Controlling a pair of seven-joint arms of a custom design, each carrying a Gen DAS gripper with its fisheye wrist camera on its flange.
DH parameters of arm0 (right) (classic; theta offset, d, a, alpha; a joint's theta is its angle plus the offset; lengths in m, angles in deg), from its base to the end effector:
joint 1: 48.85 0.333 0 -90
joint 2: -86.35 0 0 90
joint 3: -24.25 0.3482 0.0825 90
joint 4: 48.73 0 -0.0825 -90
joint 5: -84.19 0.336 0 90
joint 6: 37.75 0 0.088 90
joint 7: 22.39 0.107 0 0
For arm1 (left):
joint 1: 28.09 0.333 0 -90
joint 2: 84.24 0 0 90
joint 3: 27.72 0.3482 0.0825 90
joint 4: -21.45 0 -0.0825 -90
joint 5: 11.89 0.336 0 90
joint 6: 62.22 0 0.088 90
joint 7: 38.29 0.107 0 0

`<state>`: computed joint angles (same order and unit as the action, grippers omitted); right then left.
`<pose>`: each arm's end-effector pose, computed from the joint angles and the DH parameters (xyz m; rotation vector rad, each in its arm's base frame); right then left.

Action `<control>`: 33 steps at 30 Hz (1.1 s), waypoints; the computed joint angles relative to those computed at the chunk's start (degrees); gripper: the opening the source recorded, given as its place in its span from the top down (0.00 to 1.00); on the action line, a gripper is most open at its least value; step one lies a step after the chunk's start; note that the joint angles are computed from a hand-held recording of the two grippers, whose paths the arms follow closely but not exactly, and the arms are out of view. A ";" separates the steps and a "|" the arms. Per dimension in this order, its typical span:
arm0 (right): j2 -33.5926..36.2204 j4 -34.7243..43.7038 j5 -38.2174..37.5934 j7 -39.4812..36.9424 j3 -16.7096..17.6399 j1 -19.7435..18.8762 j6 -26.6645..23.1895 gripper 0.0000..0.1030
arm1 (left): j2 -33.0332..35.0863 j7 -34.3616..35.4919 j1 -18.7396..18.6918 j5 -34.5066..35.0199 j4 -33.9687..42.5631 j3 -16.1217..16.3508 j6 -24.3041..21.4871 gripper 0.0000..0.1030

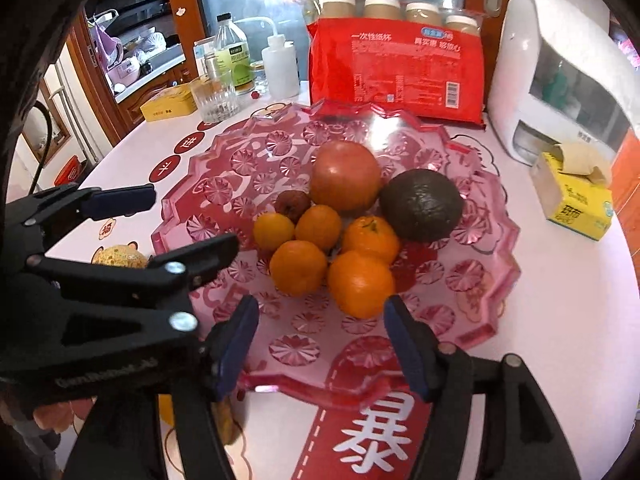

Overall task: Organize fruits
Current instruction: 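Lower both oranges into the bowl and open both tools, then withdraw both open tools toward the pear and banana on the table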

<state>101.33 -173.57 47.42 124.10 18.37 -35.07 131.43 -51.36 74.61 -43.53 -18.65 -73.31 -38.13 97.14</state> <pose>0.5571 0.1208 0.3856 -1.6623 2.1090 -0.5501 0.6481 -0.2783 0.4002 -1.1786 2.5181 -0.7350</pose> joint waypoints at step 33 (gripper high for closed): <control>-16.38 -6.11 -21.05 21.41 7.89 -2.04 -6.59 0.37 | -21.69 18.02 11.75 -22.58 -19.37 -2.55 5.61 0.07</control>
